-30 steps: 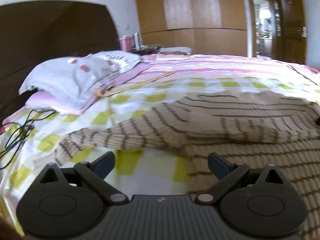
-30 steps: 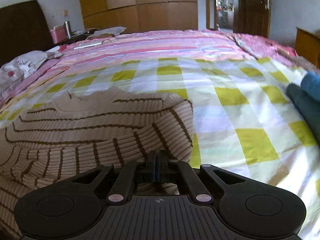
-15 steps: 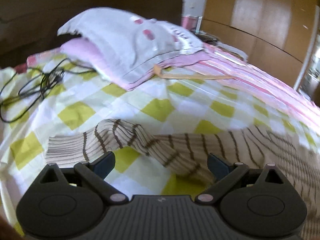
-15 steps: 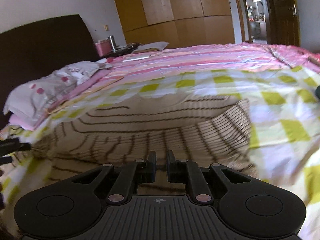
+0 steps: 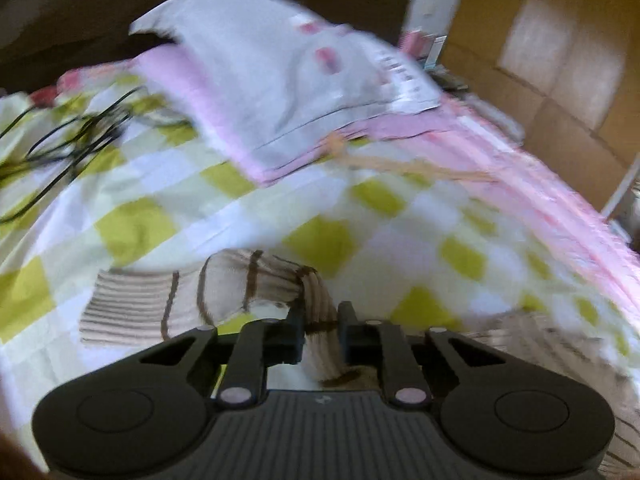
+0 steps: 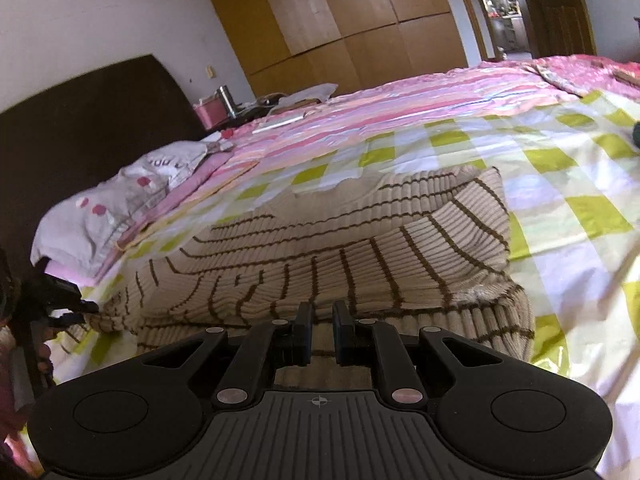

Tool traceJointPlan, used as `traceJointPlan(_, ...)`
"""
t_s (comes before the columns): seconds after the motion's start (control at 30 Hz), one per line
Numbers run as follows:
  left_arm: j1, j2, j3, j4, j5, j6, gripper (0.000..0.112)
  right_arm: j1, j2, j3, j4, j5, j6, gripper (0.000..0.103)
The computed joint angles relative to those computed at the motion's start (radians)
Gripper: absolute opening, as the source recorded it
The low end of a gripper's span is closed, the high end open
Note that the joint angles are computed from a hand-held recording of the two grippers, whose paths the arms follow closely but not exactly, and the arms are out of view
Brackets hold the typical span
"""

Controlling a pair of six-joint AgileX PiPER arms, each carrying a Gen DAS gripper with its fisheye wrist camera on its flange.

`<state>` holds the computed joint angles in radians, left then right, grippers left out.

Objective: Fold small clothes

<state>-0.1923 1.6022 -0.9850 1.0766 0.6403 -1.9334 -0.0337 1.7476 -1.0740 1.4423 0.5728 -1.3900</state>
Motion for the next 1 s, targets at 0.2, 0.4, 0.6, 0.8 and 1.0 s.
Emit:
traceJointPlan(0.2, -0.145, -0.066, -0.027, 0.198, -0.18, -0.021, 0.021, -0.035, -0.013, 0.035, 0.018, 0.033, -0.009, 0.013)
traceJointPlan(0.4, -0.347, 0.013, -0.129, 0.153, -0.308, 0.301, 0.023, -0.067, -0.024, 0.061, 0.022, 0.041, -0.008, 0.013)
traceJointPlan(0.6, -0.438, 0.038, -0.108, 0.063, -0.196, 0.444, 0.037, -0.112, -0.019, 0.062, -0.007, 0.085, 0.019, 0.013)
traceJointPlan(0.8, -0.361, -0.026, -0.038, 0.119, -0.017, 0.271, 0.058, -0.107, -0.022, 0.086, 0.019, 0.123, -0.008, 0.013)
traceJointPlan(1.0, -0.206, 0.047, -0.067, 0.075, 0.097, 0.242, 0.067, -0.073, -0.034, 0.103, 0.02, 0.135, -0.018, 0.013)
